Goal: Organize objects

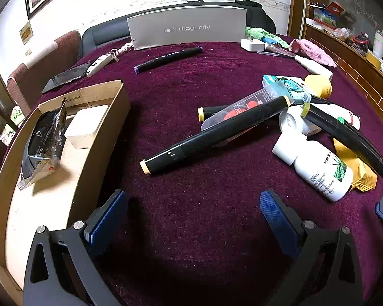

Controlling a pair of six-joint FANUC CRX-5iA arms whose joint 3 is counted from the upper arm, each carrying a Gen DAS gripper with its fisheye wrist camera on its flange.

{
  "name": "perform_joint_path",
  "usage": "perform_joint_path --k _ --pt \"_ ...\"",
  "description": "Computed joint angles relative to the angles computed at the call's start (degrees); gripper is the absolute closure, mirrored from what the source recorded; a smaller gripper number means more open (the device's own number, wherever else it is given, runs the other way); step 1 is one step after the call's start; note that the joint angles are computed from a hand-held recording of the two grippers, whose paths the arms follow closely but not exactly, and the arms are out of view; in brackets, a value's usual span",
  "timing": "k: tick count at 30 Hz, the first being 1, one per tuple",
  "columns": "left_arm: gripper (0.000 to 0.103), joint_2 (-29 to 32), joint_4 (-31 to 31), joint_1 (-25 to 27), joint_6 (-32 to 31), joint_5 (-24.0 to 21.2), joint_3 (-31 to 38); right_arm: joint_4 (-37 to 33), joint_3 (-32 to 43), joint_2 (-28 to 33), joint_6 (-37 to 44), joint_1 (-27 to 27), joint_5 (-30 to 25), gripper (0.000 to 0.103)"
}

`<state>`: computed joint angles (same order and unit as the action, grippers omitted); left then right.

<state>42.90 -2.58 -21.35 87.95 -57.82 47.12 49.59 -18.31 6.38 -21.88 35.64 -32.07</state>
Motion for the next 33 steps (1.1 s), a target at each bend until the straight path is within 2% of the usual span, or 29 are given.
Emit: perform_joint_path --k 6,13,22,33 --pt "0.002 0.05 0.01 0.00 -0.01 -0.05 0.09 -1.58 1.09 0.55 1.66 0.37 -1.69 0.035" --pt "0.002 0.11 0.01 0.01 -0.02 -0.11 0.20 -4.04 4.71 2.66 6.48 1.88 -7.26 0.034" --pt "0.002 0.17 0.02 0.02 -0.02 -0.17 0.33 -5.51 7.62 4.54 9.84 2.76 -11.17 0.031" --pt "0.002 0.17 0.04 0.05 -0.05 -0.19 0.34 -5.26 7.47 4.57 9.55 2.70 -10.69 0.028"
